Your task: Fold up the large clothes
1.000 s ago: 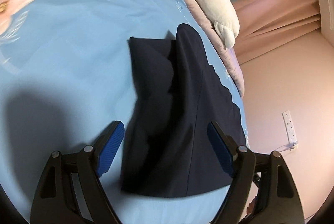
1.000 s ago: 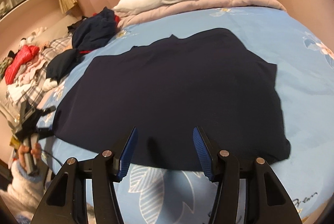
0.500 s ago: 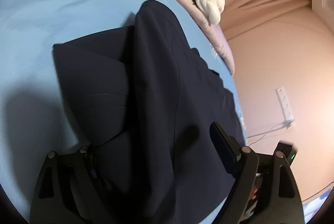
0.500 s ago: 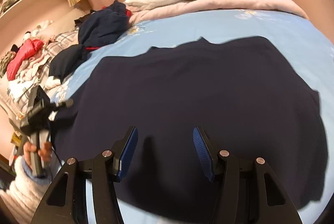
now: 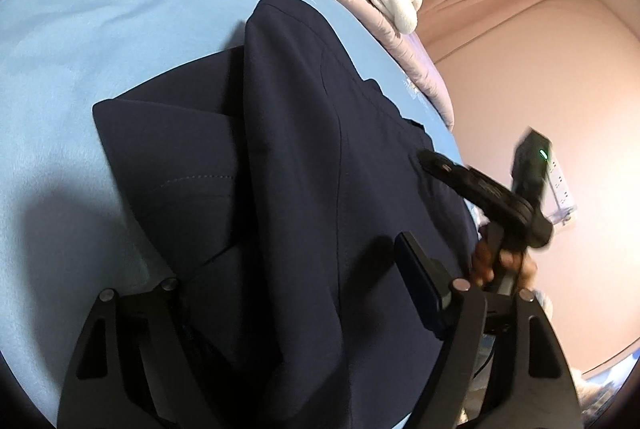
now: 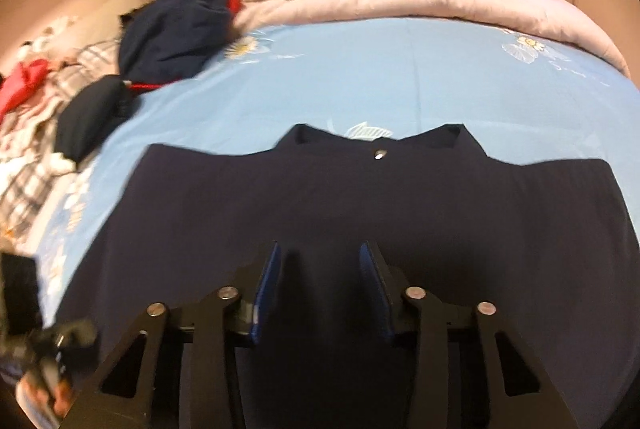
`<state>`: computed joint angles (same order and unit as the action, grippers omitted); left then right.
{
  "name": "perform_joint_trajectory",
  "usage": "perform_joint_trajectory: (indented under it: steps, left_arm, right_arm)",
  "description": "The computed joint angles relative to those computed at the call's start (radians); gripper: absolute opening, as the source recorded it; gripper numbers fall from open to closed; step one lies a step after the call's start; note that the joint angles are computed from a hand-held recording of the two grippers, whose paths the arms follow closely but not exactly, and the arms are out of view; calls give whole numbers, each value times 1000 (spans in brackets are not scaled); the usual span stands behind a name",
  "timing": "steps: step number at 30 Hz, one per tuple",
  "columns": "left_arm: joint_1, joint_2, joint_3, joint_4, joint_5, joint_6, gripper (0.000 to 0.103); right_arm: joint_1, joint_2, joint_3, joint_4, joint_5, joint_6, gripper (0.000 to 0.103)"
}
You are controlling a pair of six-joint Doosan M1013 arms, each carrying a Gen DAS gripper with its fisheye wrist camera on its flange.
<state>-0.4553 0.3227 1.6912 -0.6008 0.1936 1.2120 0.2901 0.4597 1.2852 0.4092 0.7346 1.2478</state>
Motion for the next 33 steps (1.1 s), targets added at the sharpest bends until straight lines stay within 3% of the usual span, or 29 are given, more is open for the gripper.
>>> perform_joint_trajectory:
  steps: [2,5,10,13,15,17,21,24,27,31,33]
  left_arm:
    - [3,0,3,-39,-3,39,79]
    - [4,0,9,-85,-17,83,79]
    - [-6,-7,12,104,-13,-99,79]
    - [1,-6,9,29,0,-50,78]
    - [8,-1,1,-2,10,-34,77]
    - [9,-1,-1,-2,18,-42,77]
    - [6,1,-14,99,38,-140,77]
    - [3,2,-20,167,47,-213,77]
    - [-2,4,-25,250,55,-295,77]
    - [-8,12,-44,385,81,-429,75]
    - [-14,13,-53,487,111,-541,65]
  right_arm:
    - [9,29,-32,-88,32,66,40]
    - [9,33,-28,-91,8,64,40]
    - [10,24,-19,-94,7,55,40]
    - [5,-13,12,-82,41,70,40]
    - [-11,-56,67,37,38,-60,40]
    - [-14,-100,126,71,20,-161,40]
    - [-15,-214,287,100,-48,-315,40]
    - [-17,-254,359,115,-65,-370,40]
    - [6,-278,427,29,-160,-358,40]
    - [20,-265,416,-18,-189,-305,43]
    - [7,-255,398,29,-157,-325,43]
